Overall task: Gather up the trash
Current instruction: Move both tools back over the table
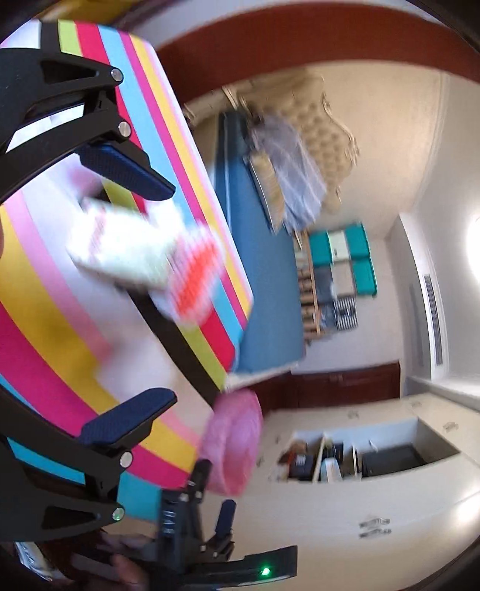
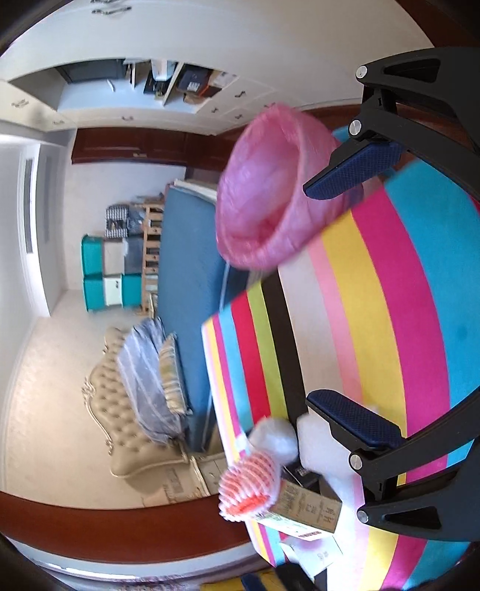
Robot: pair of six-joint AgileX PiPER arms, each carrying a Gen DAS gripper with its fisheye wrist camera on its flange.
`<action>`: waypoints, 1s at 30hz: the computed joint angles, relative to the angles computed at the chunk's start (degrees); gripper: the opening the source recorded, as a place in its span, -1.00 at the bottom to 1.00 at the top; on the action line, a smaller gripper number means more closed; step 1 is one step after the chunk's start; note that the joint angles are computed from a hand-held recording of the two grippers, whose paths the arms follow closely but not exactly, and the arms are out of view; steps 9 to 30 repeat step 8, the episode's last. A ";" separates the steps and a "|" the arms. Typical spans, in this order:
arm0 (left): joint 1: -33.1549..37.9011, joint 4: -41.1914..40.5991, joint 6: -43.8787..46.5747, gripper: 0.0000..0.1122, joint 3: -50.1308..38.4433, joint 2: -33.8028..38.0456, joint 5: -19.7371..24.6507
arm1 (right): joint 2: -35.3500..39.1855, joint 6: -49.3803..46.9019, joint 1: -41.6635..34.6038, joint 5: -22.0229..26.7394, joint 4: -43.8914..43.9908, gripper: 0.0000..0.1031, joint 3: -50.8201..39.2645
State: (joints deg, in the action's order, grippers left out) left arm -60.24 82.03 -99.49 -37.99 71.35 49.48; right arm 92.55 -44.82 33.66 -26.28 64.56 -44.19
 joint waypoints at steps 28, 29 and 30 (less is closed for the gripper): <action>9.08 -16.27 14.28 0.75 12.81 -24.59 12.64 | 11.23 -18.97 3.16 -3.16 25.99 0.87 -11.42; 9.08 -16.27 14.28 0.75 12.81 -24.59 12.64 | 11.23 -18.97 3.16 -3.16 25.99 0.87 -11.42; 9.08 -16.27 14.28 0.75 12.81 -24.59 12.64 | 11.23 -18.97 3.16 -3.16 25.99 0.87 -11.42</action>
